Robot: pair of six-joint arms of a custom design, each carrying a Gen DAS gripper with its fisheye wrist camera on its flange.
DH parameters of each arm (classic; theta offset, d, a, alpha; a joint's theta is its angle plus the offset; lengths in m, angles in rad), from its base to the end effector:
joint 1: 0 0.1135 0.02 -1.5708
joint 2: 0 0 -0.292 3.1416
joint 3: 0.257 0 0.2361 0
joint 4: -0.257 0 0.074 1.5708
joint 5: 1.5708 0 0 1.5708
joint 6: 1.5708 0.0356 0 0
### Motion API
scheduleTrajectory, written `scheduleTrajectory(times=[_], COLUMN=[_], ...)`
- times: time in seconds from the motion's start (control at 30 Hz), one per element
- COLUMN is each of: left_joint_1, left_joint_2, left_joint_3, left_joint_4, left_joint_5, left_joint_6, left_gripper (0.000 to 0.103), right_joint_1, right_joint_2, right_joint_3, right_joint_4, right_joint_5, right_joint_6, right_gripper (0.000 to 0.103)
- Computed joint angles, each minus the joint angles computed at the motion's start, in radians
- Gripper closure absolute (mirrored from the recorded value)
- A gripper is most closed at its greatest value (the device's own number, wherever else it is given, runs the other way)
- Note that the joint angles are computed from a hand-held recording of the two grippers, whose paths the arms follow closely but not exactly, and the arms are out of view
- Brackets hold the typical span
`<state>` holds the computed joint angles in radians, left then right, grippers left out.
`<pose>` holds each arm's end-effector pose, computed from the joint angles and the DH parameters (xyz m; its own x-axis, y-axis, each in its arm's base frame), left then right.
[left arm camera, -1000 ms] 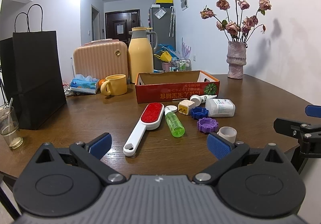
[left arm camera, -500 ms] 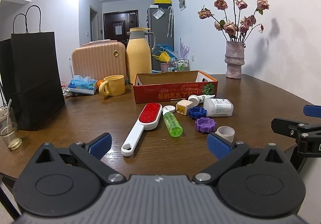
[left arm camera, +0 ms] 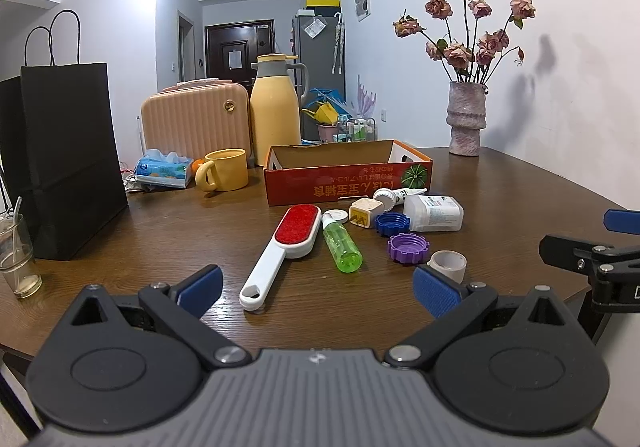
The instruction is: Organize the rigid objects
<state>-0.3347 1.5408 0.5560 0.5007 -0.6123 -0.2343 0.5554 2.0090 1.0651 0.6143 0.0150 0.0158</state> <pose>0.2701 -0.0723 0.2003 -0.3784 -0.0695 -0.9230 -0.3079 0.9498 0.0547 0.3658 0.2264 0.1927 -0.2831 -0.1571 -0.9461 -0.5107 0.8597 0.0101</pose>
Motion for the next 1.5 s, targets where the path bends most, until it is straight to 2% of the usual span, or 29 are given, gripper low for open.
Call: scheduleTrajectory(times=[0.83, 1.13, 1.5], left_joint_1=[-0.021, 0.04, 0.115], left_joint_2=[0.015, 0.043, 0.14], left_joint_3=[0.001, -0.006, 0.04], left_joint_4=[0.007, 0.044, 0.079], left_joint_5=[-0.011, 0.065, 0.129], left_joint_6=[-0.017, -0.008, 0.0], left_gripper=[0.0, 0.0, 0.0], right_joint_1=[-0.004, -0.008, -0.002], right_joint_2=[0.005, 0.031, 0.133], right_joint_3=[0.004, 0.012, 0.149], right_joint_4=[-0.001, 0.013, -0.061], right_joint_5=[-0.003, -0.007, -0.004], right_joint_6=[-0.003, -0.021, -0.055], right_gripper=[0.0, 0.0, 0.0])
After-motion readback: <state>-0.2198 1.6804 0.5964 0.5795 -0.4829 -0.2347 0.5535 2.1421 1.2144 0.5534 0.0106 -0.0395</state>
